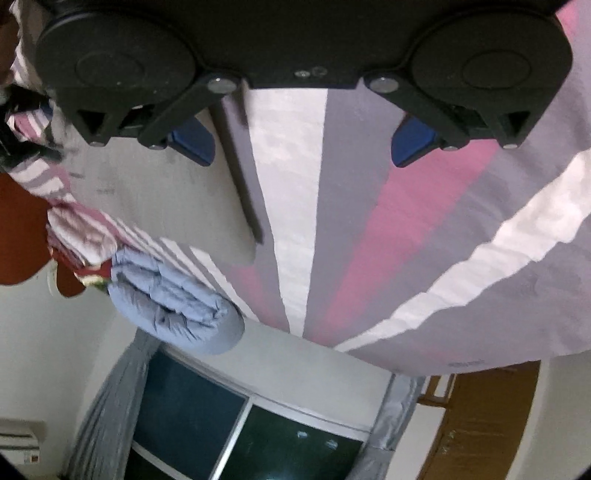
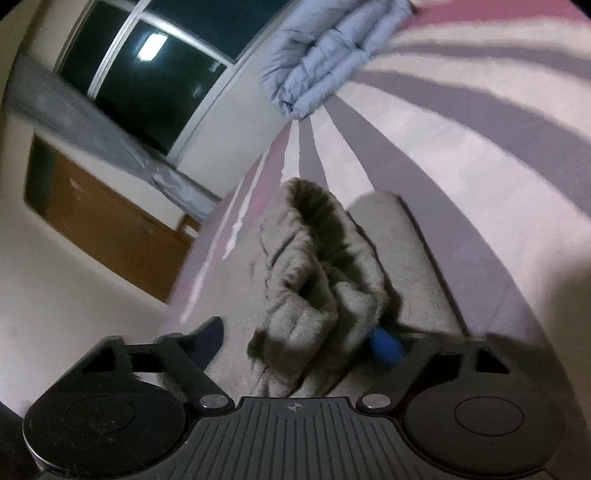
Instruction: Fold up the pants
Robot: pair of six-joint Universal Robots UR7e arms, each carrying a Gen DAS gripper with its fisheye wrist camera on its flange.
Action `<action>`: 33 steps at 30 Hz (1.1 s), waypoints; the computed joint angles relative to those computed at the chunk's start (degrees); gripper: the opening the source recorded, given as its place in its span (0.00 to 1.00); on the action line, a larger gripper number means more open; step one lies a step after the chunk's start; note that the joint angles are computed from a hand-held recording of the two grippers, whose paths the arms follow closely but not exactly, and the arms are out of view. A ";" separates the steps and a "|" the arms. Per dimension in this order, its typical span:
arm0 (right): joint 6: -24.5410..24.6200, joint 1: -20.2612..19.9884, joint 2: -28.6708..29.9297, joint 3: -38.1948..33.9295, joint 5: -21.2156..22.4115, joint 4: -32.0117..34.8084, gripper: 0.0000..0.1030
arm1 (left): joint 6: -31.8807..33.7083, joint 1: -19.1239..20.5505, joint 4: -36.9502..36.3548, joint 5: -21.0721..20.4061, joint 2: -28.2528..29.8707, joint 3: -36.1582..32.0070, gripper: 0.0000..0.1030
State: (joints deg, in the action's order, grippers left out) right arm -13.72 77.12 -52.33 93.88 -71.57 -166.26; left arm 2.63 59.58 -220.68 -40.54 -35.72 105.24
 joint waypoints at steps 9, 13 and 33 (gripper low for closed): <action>1.94 -3.52 -1.00 0.13 0.17 0.86 0.32 | -0.14 -0.04 0.06 1.12 -0.05 0.83 0.93; -1.30 -3.99 -2.33 0.81 4.51 2.29 0.32 | 0.03 -0.38 -0.30 2.25 0.46 0.16 0.93; -20.61 -4.76 -8.38 18.12 -2.49 -31.61 0.99 | 13.44 -9.83 -12.17 14.16 6.72 0.14 0.93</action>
State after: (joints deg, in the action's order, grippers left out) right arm -34.33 72.36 -60.71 112.00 -74.06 -197.87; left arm 16.07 49.75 -232.86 -26.38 -29.00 105.38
